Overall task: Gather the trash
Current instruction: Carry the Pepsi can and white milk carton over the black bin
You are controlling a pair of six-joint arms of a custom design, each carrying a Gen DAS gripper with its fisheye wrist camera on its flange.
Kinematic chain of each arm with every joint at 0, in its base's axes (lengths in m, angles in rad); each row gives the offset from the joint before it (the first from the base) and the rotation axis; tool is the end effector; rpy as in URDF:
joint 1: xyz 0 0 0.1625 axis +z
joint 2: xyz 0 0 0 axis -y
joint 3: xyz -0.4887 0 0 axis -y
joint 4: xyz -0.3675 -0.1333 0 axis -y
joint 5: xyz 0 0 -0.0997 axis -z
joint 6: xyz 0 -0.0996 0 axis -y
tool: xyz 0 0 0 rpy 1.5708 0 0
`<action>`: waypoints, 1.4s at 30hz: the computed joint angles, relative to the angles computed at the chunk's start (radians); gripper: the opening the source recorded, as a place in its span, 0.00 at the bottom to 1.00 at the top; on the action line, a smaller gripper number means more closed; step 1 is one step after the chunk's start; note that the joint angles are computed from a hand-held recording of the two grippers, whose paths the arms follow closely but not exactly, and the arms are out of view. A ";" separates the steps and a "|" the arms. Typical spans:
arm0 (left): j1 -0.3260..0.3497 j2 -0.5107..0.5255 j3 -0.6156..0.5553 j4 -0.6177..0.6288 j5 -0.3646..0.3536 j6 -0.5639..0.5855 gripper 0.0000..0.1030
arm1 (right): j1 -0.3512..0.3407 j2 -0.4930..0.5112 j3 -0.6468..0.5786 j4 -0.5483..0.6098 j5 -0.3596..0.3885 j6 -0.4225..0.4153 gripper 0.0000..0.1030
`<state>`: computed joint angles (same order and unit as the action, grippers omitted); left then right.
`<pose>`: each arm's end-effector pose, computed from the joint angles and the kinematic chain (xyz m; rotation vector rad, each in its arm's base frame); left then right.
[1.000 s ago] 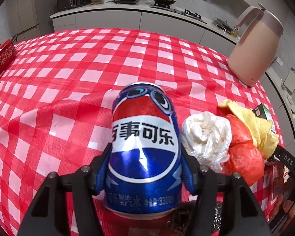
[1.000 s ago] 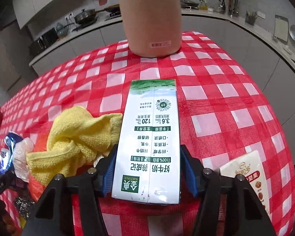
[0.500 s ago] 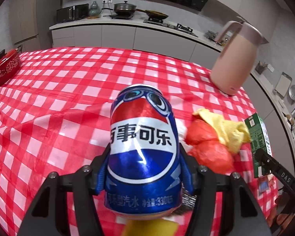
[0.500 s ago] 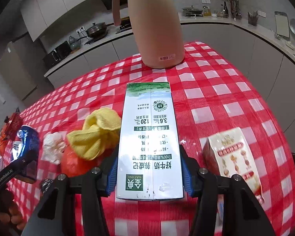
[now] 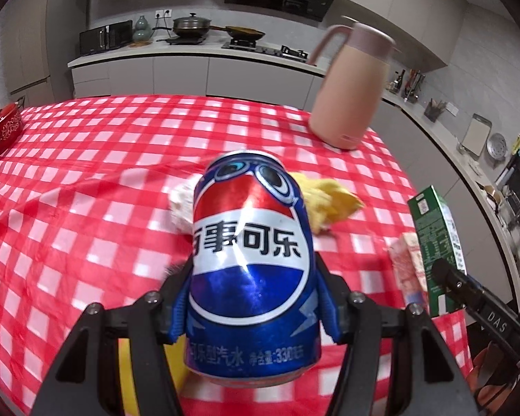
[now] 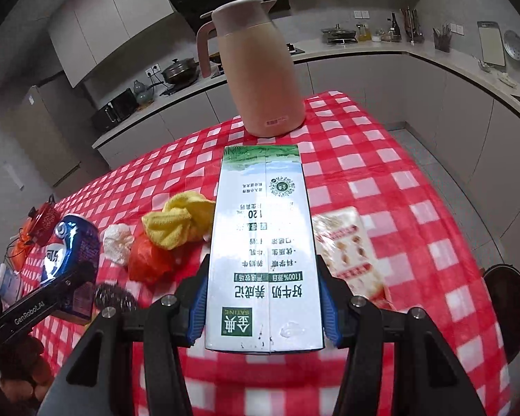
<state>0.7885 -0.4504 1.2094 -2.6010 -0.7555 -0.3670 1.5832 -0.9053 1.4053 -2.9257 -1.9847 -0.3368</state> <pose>-0.4327 -0.7274 0.0832 0.3655 2.4381 -0.8595 0.1026 -0.7573 0.3861 0.1928 -2.4282 1.0079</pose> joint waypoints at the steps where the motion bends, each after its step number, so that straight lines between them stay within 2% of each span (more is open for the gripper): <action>1: -0.006 0.002 0.004 -0.003 0.002 -0.005 0.59 | -0.007 -0.018 0.020 -0.002 0.010 -0.007 0.54; 11: -0.058 0.036 0.016 0.002 -0.030 -0.034 0.59 | -0.045 -0.129 0.155 -0.043 0.032 -0.030 0.54; 14: -0.064 0.042 0.016 -0.008 -0.054 0.005 0.59 | -0.047 -0.155 0.194 -0.091 0.019 -0.015 0.54; 21: -0.078 0.051 0.035 -0.050 -0.113 0.068 0.59 | -0.045 -0.200 0.271 -0.162 -0.061 0.020 0.54; 24: -0.087 0.054 0.036 -0.041 -0.135 0.067 0.59 | -0.052 -0.228 0.300 -0.160 -0.056 0.056 0.54; 30: -0.118 0.090 0.000 -0.027 -0.158 0.083 0.59 | -0.073 -0.269 0.326 -0.183 -0.047 0.053 0.54; 34: -0.144 0.150 -0.072 0.009 -0.179 0.075 0.59 | -0.124 -0.316 0.338 -0.174 -0.017 0.046 0.54; 36: -0.163 0.204 -0.146 0.047 -0.201 0.064 0.59 | -0.159 -0.342 0.338 -0.164 0.002 0.040 0.54; 42: -0.209 0.416 -0.484 0.235 -0.278 0.015 0.59 | -0.331 -0.435 0.293 -0.066 0.079 0.006 0.54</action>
<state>0.5793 -0.0347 0.7254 -2.3664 -1.0336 -0.3522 1.2526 -1.3400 1.6986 -2.9916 -1.9059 -0.3313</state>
